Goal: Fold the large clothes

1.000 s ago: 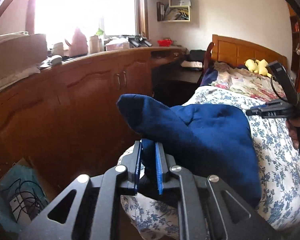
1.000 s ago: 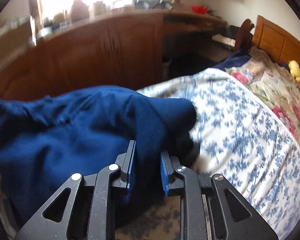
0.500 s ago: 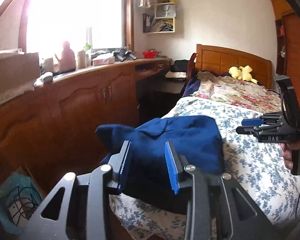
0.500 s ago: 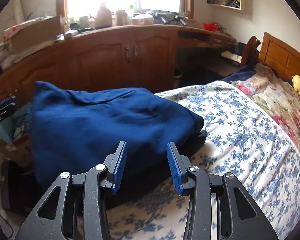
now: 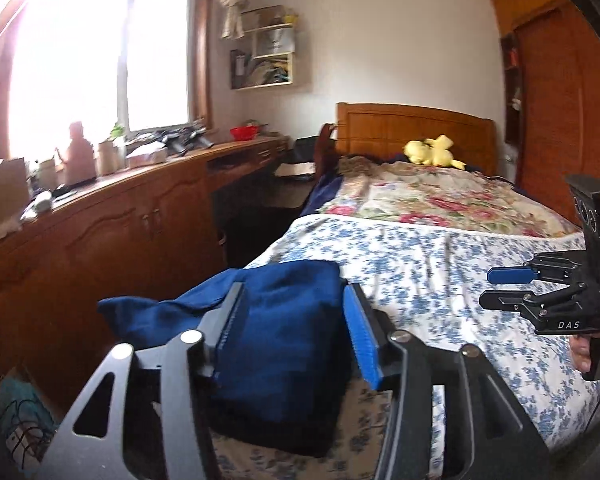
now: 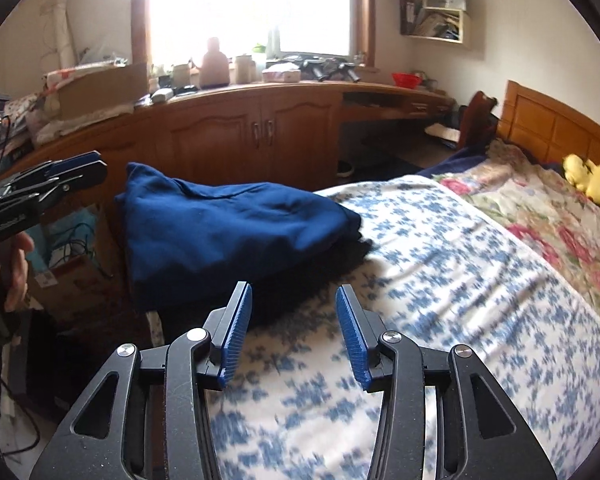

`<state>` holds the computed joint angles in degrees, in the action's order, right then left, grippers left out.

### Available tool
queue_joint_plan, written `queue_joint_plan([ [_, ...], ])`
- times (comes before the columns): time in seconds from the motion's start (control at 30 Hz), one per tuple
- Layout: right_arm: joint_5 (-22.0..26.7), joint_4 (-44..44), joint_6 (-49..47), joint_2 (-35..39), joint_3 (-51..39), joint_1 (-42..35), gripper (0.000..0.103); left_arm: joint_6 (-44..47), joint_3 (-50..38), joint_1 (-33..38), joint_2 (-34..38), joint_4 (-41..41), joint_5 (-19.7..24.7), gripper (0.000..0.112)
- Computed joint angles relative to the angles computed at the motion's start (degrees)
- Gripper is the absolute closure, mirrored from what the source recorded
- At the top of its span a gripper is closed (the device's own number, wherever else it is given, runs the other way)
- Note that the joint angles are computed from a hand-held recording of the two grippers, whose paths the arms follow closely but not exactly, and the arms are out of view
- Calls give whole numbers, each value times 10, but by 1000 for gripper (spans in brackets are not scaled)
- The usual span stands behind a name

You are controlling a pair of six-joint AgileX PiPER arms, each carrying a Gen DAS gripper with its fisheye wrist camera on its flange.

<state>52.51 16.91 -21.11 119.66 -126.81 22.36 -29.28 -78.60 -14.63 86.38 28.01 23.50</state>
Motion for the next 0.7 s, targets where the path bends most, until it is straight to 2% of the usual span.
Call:
queue_joint_plan([
  [0.13, -52, 42, -53, -77, 138, -44, 58, -21, -36, -55, 26, 19, 24, 59],
  [0.37, -105, 126, -150, -180, 320, -135, 56, -89, -94, -159, 91, 71, 58, 59],
  [0.53, -125, 184, -222, -258, 440, -202, 39, -141, -130, -234, 143, 93, 67, 59],
  [0.7, -132, 217, -274, -342, 545, -274, 28, -179, -191, -298, 202, 112, 112, 59],
])
